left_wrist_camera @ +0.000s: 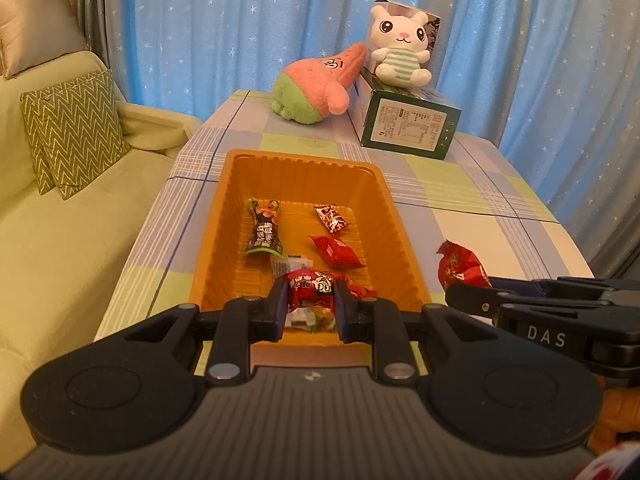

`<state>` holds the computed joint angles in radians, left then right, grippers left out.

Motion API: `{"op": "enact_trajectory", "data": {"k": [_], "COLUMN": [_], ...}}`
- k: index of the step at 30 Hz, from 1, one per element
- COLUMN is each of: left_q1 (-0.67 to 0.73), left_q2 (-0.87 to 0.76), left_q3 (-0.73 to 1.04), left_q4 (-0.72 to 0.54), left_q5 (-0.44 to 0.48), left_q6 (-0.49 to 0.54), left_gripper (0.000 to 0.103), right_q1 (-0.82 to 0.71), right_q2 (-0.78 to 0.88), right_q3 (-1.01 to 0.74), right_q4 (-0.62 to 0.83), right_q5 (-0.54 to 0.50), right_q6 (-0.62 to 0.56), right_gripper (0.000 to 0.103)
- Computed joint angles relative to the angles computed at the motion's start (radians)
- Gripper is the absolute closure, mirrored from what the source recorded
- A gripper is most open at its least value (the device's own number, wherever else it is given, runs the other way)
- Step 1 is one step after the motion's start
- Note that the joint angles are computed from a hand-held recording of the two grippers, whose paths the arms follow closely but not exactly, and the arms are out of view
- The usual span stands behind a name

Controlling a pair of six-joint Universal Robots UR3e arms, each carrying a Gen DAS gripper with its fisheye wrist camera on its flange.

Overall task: Organize snacks
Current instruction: 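Carry both held red candies back over the orange tray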

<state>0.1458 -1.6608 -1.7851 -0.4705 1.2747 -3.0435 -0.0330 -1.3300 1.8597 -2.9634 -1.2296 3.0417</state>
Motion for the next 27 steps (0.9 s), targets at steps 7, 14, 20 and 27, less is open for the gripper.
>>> {"op": "enact_trajectory", "data": {"k": [7, 14, 20, 27], "left_q1": [0.024, 0.027, 0.02, 0.015], "left_q2": [-0.078, -0.177, -0.276, -0.385], "left_q3": [0.101, 0.209, 0.32, 0.461], "left_q4": [-0.041, -0.068, -0.082, -0.124], "left_q5": [-0.038, -0.034, -0.027, -0.023], "left_q6": [0.009, 0.031, 0.03, 0.031], "left_gripper": [0.082, 0.082, 0.082, 0.082], "right_q1": [0.032, 0.056, 0.069, 0.073], "right_q2": [0.122, 0.245, 0.36, 0.469], "right_q3": [-0.174, -0.354, -0.529, -0.696], "right_q4": [0.046, 0.113, 0.197, 0.276], "right_q5": [-0.019, -0.03, -0.037, -0.034], "right_q6": [0.016, 0.026, 0.023, 0.025], "right_gripper": [0.069, 0.069, 0.069, 0.069]}}
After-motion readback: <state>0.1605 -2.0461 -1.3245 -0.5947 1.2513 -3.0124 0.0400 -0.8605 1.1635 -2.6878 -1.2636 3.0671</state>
